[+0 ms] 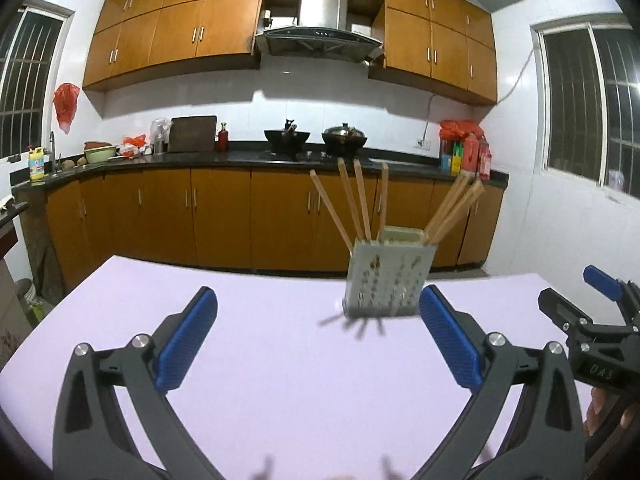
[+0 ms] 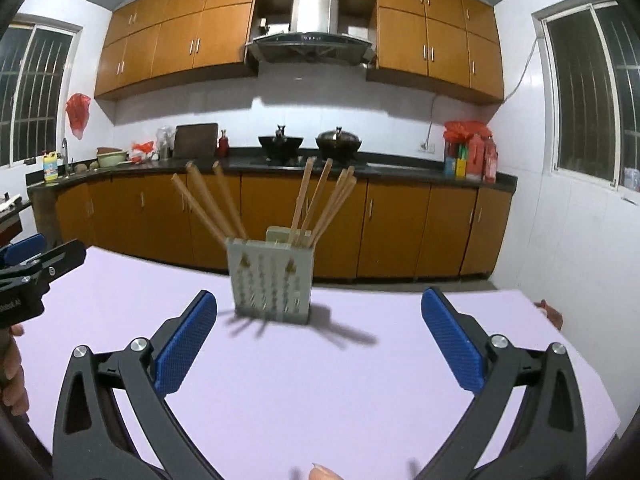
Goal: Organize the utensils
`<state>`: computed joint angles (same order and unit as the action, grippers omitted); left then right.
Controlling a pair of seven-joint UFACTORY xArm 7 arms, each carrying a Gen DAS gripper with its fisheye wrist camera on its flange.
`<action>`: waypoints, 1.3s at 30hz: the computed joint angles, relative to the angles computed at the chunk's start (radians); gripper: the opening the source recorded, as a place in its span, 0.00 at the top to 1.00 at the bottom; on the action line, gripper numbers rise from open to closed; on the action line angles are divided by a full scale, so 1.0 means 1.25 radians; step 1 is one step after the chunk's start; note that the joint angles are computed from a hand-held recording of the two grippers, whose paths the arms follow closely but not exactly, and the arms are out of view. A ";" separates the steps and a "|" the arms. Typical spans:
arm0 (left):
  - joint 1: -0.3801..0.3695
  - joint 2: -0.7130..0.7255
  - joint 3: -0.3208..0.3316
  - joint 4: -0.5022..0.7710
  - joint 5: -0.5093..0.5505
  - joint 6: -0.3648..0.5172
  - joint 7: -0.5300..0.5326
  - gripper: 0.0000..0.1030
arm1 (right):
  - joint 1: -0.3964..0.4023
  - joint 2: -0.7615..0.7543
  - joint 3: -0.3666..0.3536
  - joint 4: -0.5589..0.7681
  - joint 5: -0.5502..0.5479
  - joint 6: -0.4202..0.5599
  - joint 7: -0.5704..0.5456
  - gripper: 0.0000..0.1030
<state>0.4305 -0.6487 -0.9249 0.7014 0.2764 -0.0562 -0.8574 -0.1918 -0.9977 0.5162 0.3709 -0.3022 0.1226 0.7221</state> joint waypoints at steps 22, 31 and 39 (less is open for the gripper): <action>-0.033 0.016 -0.043 -0.027 0.062 0.073 -0.061 0.04 | 0.127 -0.035 -0.046 -0.074 0.007 0.119 0.089 0.02; -0.039 0.034 -0.036 -0.022 0.086 0.077 -0.084 0.04 | 0.140 -0.038 -0.060 -0.079 0.002 0.128 0.094 0.02; -0.039 0.032 -0.034 -0.022 0.098 0.077 -0.093 0.04 | 0.141 -0.038 -0.060 -0.080 -0.001 0.127 0.097 0.02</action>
<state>0.3820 -0.6086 -0.9672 0.6744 0.3986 0.0402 -0.9737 -0.0158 -1.0457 0.4416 0.2709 -0.3029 0.2811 0.8430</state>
